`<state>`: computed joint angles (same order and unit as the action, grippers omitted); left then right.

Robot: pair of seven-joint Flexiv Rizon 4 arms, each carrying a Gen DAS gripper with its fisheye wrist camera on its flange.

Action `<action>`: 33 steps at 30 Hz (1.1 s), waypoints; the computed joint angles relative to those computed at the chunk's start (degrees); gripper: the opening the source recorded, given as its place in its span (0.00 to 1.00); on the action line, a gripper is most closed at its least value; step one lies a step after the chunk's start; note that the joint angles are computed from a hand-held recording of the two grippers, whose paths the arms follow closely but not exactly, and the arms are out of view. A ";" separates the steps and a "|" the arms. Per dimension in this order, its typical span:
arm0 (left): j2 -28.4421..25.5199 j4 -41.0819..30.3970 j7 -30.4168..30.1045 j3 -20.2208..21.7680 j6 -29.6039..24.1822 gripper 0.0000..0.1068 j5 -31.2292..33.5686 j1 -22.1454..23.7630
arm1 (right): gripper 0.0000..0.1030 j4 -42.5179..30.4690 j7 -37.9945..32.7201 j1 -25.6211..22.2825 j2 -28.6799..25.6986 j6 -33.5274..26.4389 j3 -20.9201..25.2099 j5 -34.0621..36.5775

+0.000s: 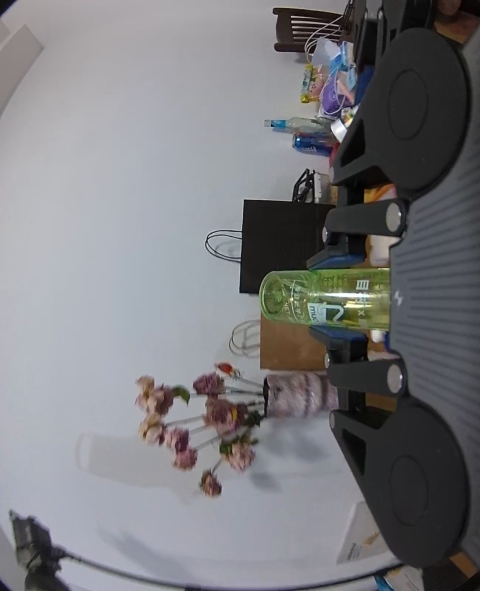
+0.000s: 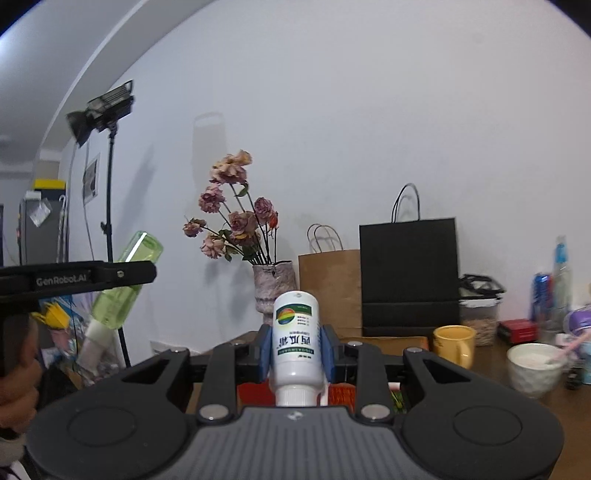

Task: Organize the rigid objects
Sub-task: 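Lift and carry the green spray bottle and white bottle with both tools over the box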

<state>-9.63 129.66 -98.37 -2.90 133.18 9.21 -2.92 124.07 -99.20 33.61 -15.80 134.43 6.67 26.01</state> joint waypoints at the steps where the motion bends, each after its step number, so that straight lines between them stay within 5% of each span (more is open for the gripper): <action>1: -1.05 -3.63 -2.08 -2.85 -3.11 0.29 2.39 3.18 | 0.26 -1.99 2.24 -2.25 -1.16 -2.20 -0.21 -3.72; 8: -12.52 -26.50 -12.15 -34.23 -28.54 0.29 19.69 29.28 | 0.26 -19.31 16.93 -14.54 -11.08 -19.67 0.26 -25.53; 11: -20.41 -34.41 -5.98 -39.56 -38.10 0.29 15.62 29.72 | 0.26 -28.56 22.70 -22.50 -17.36 -28.25 6.75 -35.60; 16: -31.73 -52.11 -1.47 -32.31 -53.84 0.29 8.78 18.91 | 0.26 -45.15 22.86 -29.75 -29.53 -44.30 17.51 -43.15; 23: -45.68 -74.10 1.68 -20.95 -70.70 0.30 2.81 7.94 | 0.26 -63.44 19.40 -25.14 -41.69 -60.54 15.88 -41.48; 33: -47.94 -74.35 9.62 -17.26 -67.47 0.33 -3.31 6.85 | 0.26 -74.16 13.65 -20.88 -46.70 -71.69 12.47 -37.02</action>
<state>-57.57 55.30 -88.74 -20.17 65.71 5.90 3.92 49.91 -85.55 12.73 -62.51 62.73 19.14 -11.01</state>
